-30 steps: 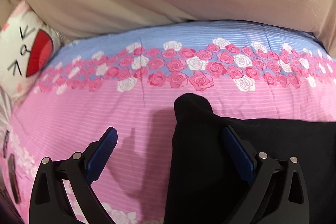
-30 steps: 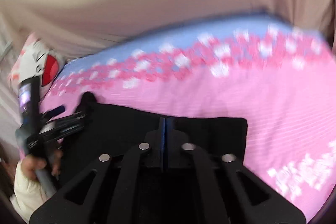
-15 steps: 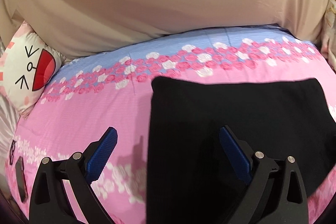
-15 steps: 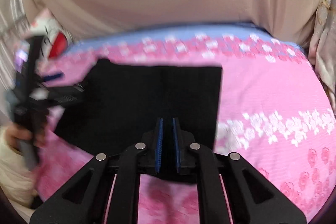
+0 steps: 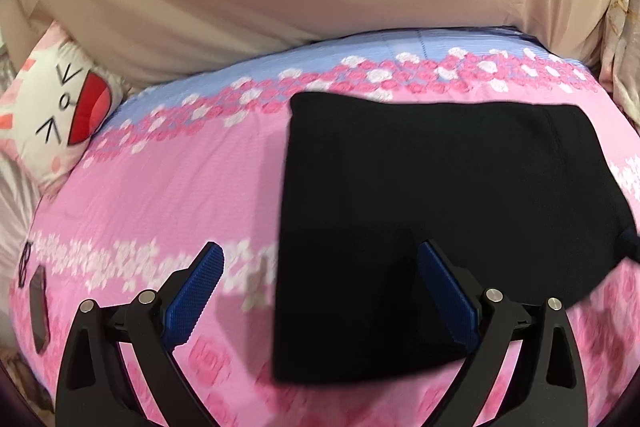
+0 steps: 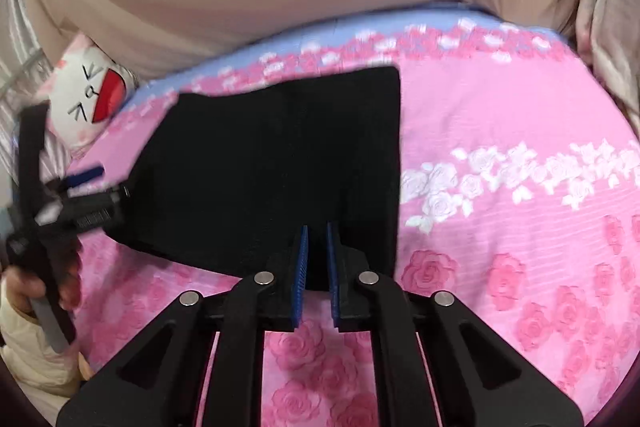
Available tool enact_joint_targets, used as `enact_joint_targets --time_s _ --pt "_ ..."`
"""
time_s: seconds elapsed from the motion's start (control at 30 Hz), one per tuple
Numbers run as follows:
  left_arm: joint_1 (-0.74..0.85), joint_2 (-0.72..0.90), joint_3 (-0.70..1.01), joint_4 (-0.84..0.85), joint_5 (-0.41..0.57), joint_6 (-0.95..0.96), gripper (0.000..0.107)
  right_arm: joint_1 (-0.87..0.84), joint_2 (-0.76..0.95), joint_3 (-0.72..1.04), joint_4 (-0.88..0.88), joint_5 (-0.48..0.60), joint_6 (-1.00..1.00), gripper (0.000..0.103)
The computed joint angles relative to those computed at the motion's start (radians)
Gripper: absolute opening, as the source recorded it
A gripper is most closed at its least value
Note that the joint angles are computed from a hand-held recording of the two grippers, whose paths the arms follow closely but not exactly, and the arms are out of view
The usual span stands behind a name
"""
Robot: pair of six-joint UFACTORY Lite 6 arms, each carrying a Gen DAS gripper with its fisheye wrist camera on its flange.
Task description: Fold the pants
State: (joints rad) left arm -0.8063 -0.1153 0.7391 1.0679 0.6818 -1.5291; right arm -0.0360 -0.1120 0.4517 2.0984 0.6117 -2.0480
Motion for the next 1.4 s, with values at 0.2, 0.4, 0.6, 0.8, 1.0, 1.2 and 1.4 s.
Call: enact_joint_targets --time_s 0.2,0.4,0.6,0.8,1.0,1.2,1.4 --pt "0.022 -0.173 -0.202 -0.068 -0.034 0.009 0.098 -0.114 -0.091 -0.091 -0.052 -0.011 -0.014 0.045" --pt "0.065 -0.265 -0.270 -0.142 -0.096 0.067 0.098 -0.113 0.036 -0.074 -0.015 0.078 -0.040 0.045" --pt "0.068 -0.178 -0.253 -0.074 -0.116 0.002 0.098 0.063 0.120 0.017 0.255 -0.054 -0.259 0.029" --pt "0.075 -0.264 -0.284 -0.128 -0.117 0.072 0.098 -0.002 0.083 -0.024 0.137 -0.026 -0.155 0.037" --pt "-0.049 -0.303 -0.250 -0.193 -0.026 0.104 0.098 0.108 -0.094 -0.131 0.415 -0.206 -0.404 0.079" --pt "-0.157 -0.186 -0.184 -0.146 0.061 0.014 0.098 0.141 -0.058 -0.128 0.478 -0.189 -0.448 0.079" --pt "-0.125 -0.072 -0.156 -0.157 0.039 0.007 0.098 0.217 0.119 -0.005 0.649 -0.169 -0.591 0.079"
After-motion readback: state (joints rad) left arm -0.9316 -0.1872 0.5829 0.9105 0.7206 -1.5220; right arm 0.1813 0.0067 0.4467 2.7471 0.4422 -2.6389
